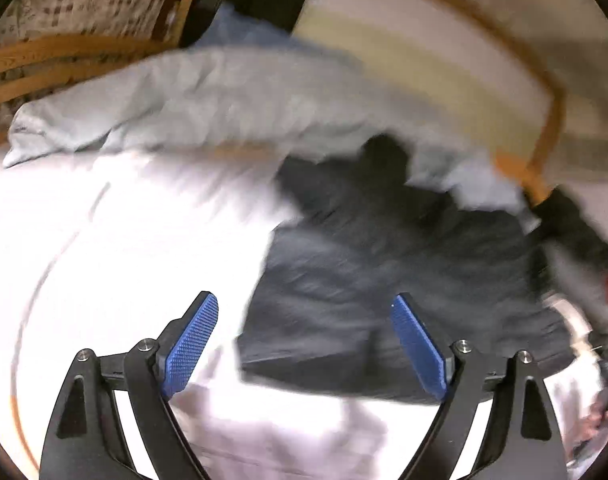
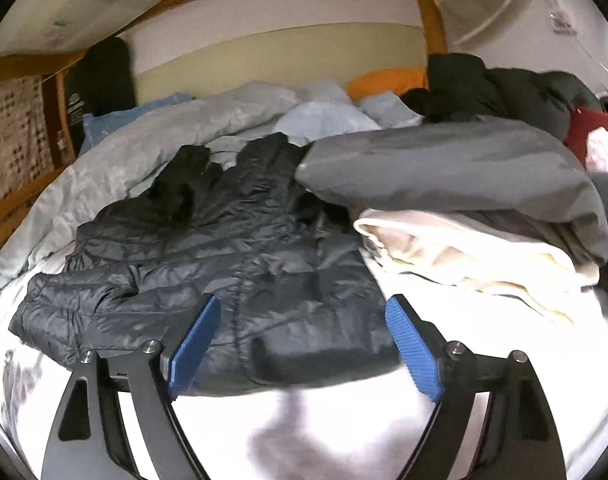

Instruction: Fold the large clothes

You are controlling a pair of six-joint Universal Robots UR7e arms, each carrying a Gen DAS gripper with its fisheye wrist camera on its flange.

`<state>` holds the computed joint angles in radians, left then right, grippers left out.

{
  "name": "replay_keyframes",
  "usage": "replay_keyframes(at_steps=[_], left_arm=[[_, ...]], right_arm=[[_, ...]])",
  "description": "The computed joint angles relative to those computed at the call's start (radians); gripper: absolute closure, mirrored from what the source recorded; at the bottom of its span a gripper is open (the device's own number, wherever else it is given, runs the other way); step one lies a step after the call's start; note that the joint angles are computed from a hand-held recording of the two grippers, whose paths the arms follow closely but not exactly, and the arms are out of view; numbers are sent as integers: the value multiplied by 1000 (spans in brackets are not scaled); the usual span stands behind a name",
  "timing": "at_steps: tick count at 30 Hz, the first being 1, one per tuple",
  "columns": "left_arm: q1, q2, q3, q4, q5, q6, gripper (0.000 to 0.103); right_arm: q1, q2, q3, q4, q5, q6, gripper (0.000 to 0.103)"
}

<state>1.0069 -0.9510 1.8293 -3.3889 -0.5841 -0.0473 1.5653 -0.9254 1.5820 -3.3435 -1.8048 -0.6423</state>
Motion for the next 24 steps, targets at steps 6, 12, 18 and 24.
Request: replay_keyframes(at_steps=[6, 12, 18, 24], left_arm=[[71, -38, -23, 261, -125, -280, 15], [116, -92, 21, 244, -285, -389, 13], [129, -121, 25, 276, -375, -404, 13], [142, -101, 36, 155, -407, -358, 14]], right_arm=[[-25, -19, -1, 49, -2, 67, 17], [-87, -57, -44, 323, 106, 259, 17], [-190, -70, -126, 625, 424, 501, 17], [-188, -5, -232, 654, 432, 466, 20]])
